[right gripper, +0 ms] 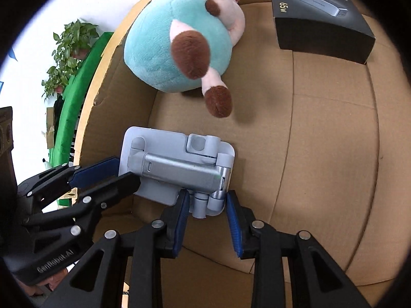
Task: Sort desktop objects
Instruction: 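Open the right tool to drop the phone stand into the box, then withdraw the right tool from the box toward the clear phone case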
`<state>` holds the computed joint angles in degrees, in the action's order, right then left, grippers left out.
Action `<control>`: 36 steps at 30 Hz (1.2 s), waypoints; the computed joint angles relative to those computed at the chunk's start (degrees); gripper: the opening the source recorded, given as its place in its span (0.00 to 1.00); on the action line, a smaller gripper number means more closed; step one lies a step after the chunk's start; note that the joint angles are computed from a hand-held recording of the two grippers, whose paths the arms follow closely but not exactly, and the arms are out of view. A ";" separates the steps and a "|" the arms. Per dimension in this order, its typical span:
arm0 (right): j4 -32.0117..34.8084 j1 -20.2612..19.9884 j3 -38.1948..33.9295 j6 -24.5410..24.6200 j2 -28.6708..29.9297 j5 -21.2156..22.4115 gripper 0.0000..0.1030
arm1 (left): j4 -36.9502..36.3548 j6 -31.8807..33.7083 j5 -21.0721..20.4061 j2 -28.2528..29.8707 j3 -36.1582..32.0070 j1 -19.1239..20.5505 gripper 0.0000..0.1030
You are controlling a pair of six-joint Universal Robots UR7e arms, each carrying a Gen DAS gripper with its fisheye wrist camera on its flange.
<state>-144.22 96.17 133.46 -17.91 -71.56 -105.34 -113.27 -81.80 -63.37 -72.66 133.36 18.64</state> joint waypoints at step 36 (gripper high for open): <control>2.97 6.38 4.12 -4.33 -28.73 -4.14 0.77 | 35.65 -29.62 1.38 0.70 -16.34 -22.54 0.99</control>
<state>-141.25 102.55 137.58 -22.24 -100.29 -109.48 -77.62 -111.42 -61.99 -71.97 117.02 -3.90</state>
